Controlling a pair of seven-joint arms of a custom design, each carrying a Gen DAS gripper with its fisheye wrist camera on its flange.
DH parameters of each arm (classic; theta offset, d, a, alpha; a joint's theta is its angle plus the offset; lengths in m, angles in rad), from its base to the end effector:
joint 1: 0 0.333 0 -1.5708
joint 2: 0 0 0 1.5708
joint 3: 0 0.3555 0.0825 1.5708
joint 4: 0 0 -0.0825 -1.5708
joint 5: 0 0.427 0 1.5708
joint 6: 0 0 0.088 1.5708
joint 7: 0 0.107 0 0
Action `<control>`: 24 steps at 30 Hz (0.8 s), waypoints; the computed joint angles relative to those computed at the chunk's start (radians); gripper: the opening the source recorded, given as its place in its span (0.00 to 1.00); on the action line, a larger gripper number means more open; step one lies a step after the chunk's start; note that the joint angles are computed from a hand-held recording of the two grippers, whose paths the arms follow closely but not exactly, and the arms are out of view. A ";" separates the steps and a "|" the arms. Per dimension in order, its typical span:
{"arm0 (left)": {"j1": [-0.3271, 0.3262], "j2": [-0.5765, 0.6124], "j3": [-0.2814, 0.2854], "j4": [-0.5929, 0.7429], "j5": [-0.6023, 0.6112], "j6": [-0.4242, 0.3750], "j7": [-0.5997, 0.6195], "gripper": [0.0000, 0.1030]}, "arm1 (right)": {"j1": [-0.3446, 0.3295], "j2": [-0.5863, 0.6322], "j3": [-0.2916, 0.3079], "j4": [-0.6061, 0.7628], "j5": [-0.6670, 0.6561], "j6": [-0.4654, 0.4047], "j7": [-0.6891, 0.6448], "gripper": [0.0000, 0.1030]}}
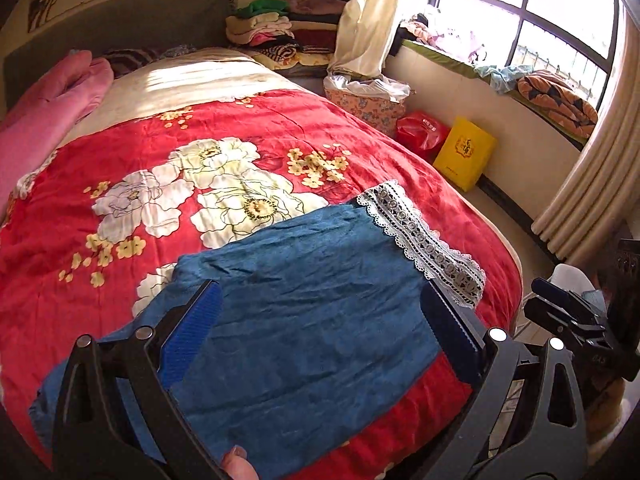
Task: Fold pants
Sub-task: 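Grasp the lace-trimmed hem with the right gripper and fold it over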
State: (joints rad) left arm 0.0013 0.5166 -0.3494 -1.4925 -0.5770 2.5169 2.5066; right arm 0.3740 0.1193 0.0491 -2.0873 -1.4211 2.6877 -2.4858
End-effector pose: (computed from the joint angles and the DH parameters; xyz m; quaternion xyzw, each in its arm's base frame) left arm 0.7654 -0.2132 0.4611 -0.3448 0.8576 -0.3740 0.0757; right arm 0.5599 0.2863 0.4131 -0.4115 0.7906 -0.2628 0.3695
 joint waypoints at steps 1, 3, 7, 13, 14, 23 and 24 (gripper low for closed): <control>-0.013 0.010 0.006 0.010 0.018 0.002 -0.006 0.90 | -0.001 0.000 -0.002 -0.005 -0.015 0.007 0.022 0.95; -0.036 0.028 0.015 0.029 0.055 0.011 -0.019 0.90 | -0.006 0.004 -0.006 -0.011 -0.034 0.025 0.053 0.95; -0.066 0.060 0.017 0.060 0.114 0.020 -0.042 0.90 | -0.013 0.015 -0.010 -0.014 -0.048 0.039 0.087 0.95; -0.099 0.104 0.015 0.101 0.186 0.027 -0.070 0.91 | -0.023 0.040 -0.020 -0.006 -0.076 0.074 0.128 0.95; -0.105 0.113 0.017 0.109 0.201 0.026 -0.075 0.91 | -0.025 0.045 -0.021 -0.003 -0.072 0.077 0.125 0.95; -0.153 0.220 0.029 0.249 0.304 -0.030 -0.127 0.91 | -0.033 0.087 -0.038 0.019 -0.094 0.133 0.165 0.95; -0.158 0.242 0.029 0.286 0.311 -0.053 -0.133 0.91 | -0.033 0.093 -0.041 0.023 -0.099 0.143 0.172 0.95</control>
